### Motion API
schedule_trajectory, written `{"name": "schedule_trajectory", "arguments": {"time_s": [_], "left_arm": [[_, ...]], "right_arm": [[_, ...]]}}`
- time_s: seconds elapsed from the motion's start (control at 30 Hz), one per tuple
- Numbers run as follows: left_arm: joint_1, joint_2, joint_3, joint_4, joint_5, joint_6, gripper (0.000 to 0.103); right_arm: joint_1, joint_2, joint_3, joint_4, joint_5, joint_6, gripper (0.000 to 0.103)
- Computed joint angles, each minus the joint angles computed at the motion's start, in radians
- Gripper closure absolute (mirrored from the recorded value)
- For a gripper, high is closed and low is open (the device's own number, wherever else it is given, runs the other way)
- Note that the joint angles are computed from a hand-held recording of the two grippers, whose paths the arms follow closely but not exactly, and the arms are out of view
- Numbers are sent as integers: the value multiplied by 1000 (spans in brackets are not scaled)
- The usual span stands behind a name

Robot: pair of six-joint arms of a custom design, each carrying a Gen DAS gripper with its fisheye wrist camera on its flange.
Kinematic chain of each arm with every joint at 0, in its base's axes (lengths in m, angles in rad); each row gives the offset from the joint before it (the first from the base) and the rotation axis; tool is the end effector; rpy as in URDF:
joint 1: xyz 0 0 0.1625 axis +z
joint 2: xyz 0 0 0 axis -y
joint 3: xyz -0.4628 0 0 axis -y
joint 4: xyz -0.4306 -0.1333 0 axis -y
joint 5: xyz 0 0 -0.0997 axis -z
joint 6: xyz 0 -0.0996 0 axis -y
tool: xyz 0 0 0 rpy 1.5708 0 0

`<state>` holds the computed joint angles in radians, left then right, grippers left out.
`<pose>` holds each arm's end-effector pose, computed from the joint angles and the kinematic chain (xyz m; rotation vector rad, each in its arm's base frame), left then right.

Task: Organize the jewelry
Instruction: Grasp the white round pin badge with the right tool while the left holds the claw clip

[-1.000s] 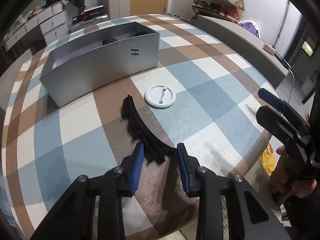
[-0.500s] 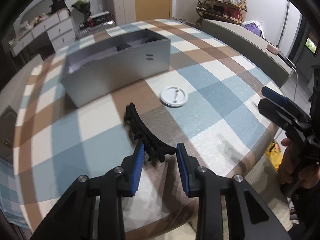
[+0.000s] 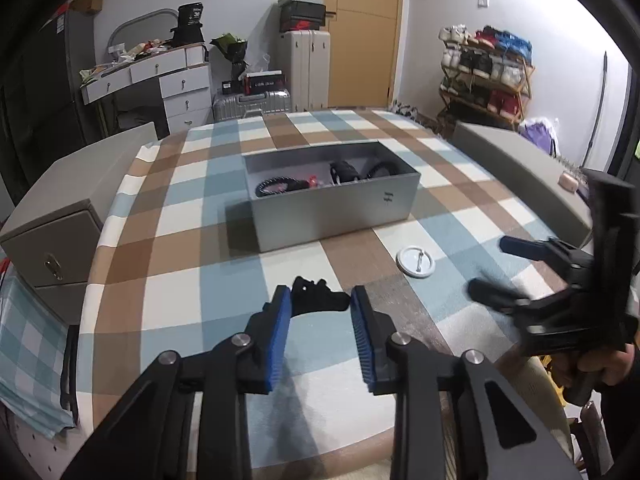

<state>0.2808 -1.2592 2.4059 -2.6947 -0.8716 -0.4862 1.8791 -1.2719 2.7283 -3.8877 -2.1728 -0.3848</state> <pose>-0.3460 -0.3052 0.1321 1.0239 2.3815 -0.7146 0.1682 -0.2746 0.1991 0.4776 -2.2964 1.0373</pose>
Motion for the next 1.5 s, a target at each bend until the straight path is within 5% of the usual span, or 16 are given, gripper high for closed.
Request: {"name": "schedule_trajectory", "arguments": {"time_s": [0.13, 0.57, 0.67, 1.07, 1.23, 1.3, 1.43, 1.5], "left_arm": [[32, -4, 14, -33, -28, 23, 86], [130, -75, 28, 14, -173, 42, 80], [135, -85, 22, 101, -150, -10, 68], [131, -4, -36, 209, -30, 14, 67], [132, 6, -37, 196, -54, 37, 67], [130, 8, -40, 208, -43, 20, 68], [139, 4, -57, 250, -36, -32, 93], [142, -2, -60, 260, -47, -45, 93]], "right_arm": [[9, 25, -75, 150, -74, 43, 3], [-6, 28, -99, 202, -48, 111, 3], [-4, 28, -98, 197, -46, 108, 3], [-16, 18, -98, 218, -16, 85, 3], [-15, 40, -118, 266, -44, 77, 4], [-6, 58, -128, 265, -69, 77, 5], [27, 114, -159, 263, -172, 67, 6], [31, 118, -161, 263, -170, 62, 10]]}}
